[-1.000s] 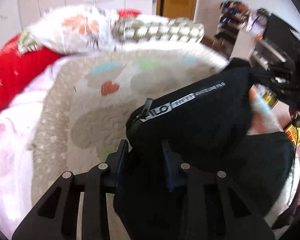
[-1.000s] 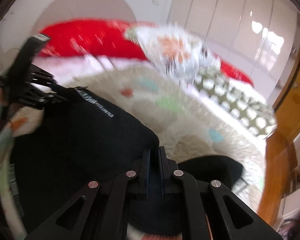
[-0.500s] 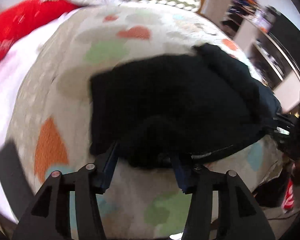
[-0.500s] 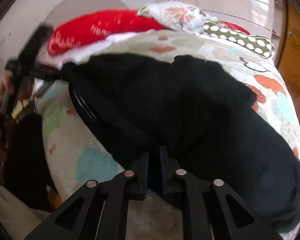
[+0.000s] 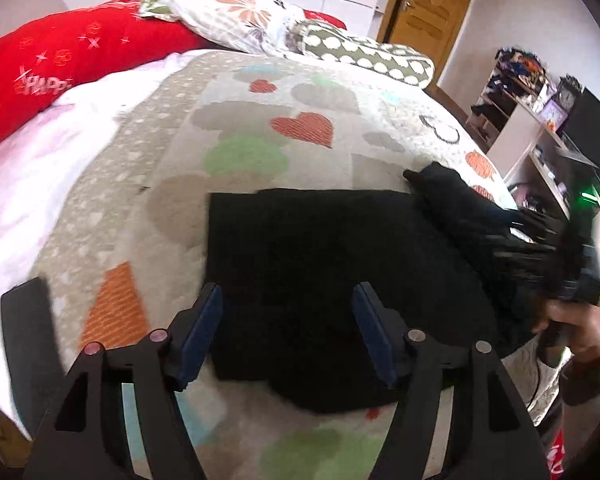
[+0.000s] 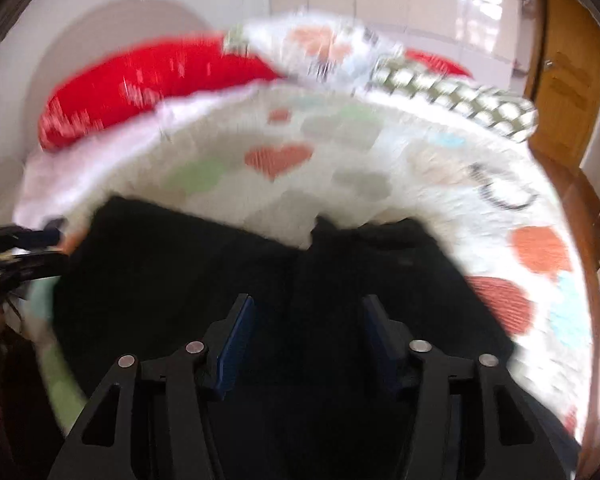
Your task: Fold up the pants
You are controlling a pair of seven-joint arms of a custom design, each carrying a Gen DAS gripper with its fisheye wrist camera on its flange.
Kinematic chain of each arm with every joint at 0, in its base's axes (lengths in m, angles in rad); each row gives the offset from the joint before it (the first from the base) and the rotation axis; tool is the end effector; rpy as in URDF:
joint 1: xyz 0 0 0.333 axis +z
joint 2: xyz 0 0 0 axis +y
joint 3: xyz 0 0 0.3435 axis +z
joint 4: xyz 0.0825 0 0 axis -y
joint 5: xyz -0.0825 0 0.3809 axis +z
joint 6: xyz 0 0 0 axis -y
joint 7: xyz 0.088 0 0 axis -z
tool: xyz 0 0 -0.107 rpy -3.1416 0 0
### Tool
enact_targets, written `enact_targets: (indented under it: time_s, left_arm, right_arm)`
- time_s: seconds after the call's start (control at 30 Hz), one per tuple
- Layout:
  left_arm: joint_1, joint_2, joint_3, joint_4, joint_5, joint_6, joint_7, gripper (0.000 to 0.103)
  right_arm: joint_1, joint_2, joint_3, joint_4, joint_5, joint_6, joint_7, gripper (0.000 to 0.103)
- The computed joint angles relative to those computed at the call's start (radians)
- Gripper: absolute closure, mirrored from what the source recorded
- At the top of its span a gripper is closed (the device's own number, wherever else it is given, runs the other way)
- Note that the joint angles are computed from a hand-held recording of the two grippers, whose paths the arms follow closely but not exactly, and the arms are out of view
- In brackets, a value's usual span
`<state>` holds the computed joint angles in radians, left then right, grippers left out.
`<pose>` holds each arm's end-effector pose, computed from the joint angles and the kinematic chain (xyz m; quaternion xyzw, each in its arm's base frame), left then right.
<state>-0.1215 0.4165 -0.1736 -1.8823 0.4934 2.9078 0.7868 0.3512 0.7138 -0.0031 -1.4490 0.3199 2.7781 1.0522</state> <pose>0.6483 -0.2131 0.3848 -0.6979 0.6434 -0.2675 0.1657 0.7394 0.2542 0.3561 -0.8405 0.4409 -0.1654 0.2678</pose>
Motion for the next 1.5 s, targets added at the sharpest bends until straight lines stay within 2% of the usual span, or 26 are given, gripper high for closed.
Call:
enact_targets:
  time_s: [0.03, 0.07, 0.1, 0.13, 0.2, 0.3, 0.37, 0.4, 0.5, 0.63, 0.7, 0.77, 0.8, 0.83, 0.87, 1.0, 1.07, 1.13, 1.17, 1.2, 1.27, 1.3, 1.33, 1.37, 1.4, 1.5]
  left_arm:
    - [0.001, 0.016, -0.007, 0.017, -0.007, -0.007, 0.006, 0.036]
    - [0.0, 0.026, -0.011, 0.027, -0.013, -0.024, 0.01, 0.036]
    - [-0.004, 0.04, -0.009, 0.041, -0.014, -0.045, 0.011, 0.036]
    - [-0.005, 0.056, -0.009, 0.059, -0.019, -0.063, 0.016, 0.036]
    - [-0.011, 0.069, -0.004, 0.065, -0.017, -0.067, 0.014, 0.036]
    - [-0.026, 0.063, 0.013, 0.06, 0.006, -0.062, -0.005, 0.036]
    - [-0.017, 0.059, 0.002, 0.055, -0.005, -0.053, -0.005, 0.036]
    - [-0.012, 0.059, -0.005, 0.053, -0.012, -0.046, -0.003, 0.036]
    - [-0.007, 0.062, -0.016, 0.055, -0.024, -0.038, 0.006, 0.036]
    - [-0.036, 0.077, 0.007, 0.082, -0.005, -0.067, -0.021, 0.035]
    - [-0.038, 0.077, 0.006, 0.086, -0.005, -0.073, -0.028, 0.034]
    - [-0.022, 0.07, -0.015, 0.078, -0.019, -0.07, -0.006, 0.034]
    - [-0.013, 0.067, -0.025, 0.072, -0.027, -0.065, 0.008, 0.034]
    - [-0.009, 0.064, -0.031, 0.068, -0.033, -0.064, 0.018, 0.034]
    - [-0.011, 0.062, -0.031, 0.068, -0.036, -0.071, 0.022, 0.034]
    - [-0.017, 0.055, -0.023, 0.06, -0.041, -0.07, 0.016, 0.034]
    - [-0.017, 0.052, -0.023, 0.055, -0.043, -0.064, 0.014, 0.034]
    - [-0.018, 0.053, -0.023, 0.057, -0.045, -0.066, 0.014, 0.034]
    - [-0.018, 0.054, -0.024, 0.059, -0.046, -0.07, 0.016, 0.034]
    - [-0.018, 0.055, -0.025, 0.061, -0.048, -0.072, 0.017, 0.034]
    - [-0.015, 0.055, -0.028, 0.061, -0.052, -0.07, 0.02, 0.034]
    - [-0.013, 0.056, -0.03, 0.061, -0.056, -0.067, 0.021, 0.034]
    - [-0.011, 0.056, -0.031, 0.061, -0.06, -0.066, 0.022, 0.034]
    - [-0.01, 0.056, -0.032, 0.06, -0.063, -0.064, 0.022, 0.034]
    - [-0.009, 0.054, -0.032, 0.058, -0.064, -0.061, 0.021, 0.034]
    - [-0.006, 0.045, -0.033, 0.042, -0.066, -0.046, 0.019, 0.034]
  right_arm:
    - [0.033, 0.033, -0.051, 0.049, -0.002, -0.044, 0.027, 0.08]
    - [0.04, 0.047, -0.067, 0.063, 0.045, -0.042, 0.014, 0.086]
    - [0.016, 0.043, -0.048, 0.062, 0.103, -0.045, -0.01, 0.097]
    - [-0.04, 0.022, 0.005, 0.047, 0.15, -0.053, -0.038, 0.099]
    - [-0.202, -0.065, 0.171, -0.066, 0.239, 0.004, -0.136, 0.099]
    - [-0.364, -0.201, 0.306, -0.232, 0.468, 0.093, -0.329, 0.099]
    - [-0.51, -0.301, 0.4, -0.344, 0.709, 0.111, -0.519, 0.099]
    - [-0.554, -0.342, 0.414, -0.39, 0.796, 0.104, -0.578, 0.099]
    - [-0.604, -0.418, 0.377, -0.497, 0.921, 0.065, -0.625, 0.099]
    - [-0.572, -0.38, 0.273, -0.534, 0.875, 0.02, -0.466, 0.098]
    - [-0.53, -0.346, 0.223, -0.532, 0.842, 0.024, -0.4, 0.088]
    - [-0.527, -0.353, 0.232, -0.542, 0.933, 0.062, -0.495, 0.086]
    - [-0.512, -0.357, 0.223, -0.543, 0.94, 0.077, -0.51, 0.079]
    - [-0.485, -0.361, 0.211, -0.544, 0.934, 0.121, -0.53, 0.065]
    - [-0.458, -0.365, 0.201, -0.546, 0.933, 0.174, -0.561, 0.059]
    - [-0.355, -0.368, 0.175, -0.558, 0.906, 0.349, -0.699, 0.044]
    - [-0.319, -0.354, 0.177, -0.557, 0.886, 0.434, -0.759, 0.041]
    - [-0.254, -0.342, 0.119, -0.583, 0.705, 0.486, -0.624, 0.041]
    - [-0.27, -0.334, 0.14, -0.584, 0.659, 0.503, -0.603, 0.041]
    - [-0.315, -0.329, 0.196, -0.576, 0.683, 0.517, -0.646, 0.041]
    - [-0.474, -0.325, 0.37, -0.54, 0.803, 0.487, -0.773, 0.041]
    - [-0.562, -0.326, 0.444, -0.515, 0.89, 0.403, -0.815, 0.048]
    - [-0.649, -0.332, 0.49, -0.497, 0.969, 0.264, -0.786, 0.072]
    - [-0.714, -0.332, 0.513, -0.49, 1.009, 0.159, -0.719, 0.083]
    - [-0.744, -0.322, 0.511, -0.482, 1.046, 0.111, -0.648, 0.09]
    - [-0.763, -0.323, 0.457, -0.504, 1.145, 0.077, -0.53, 0.09]
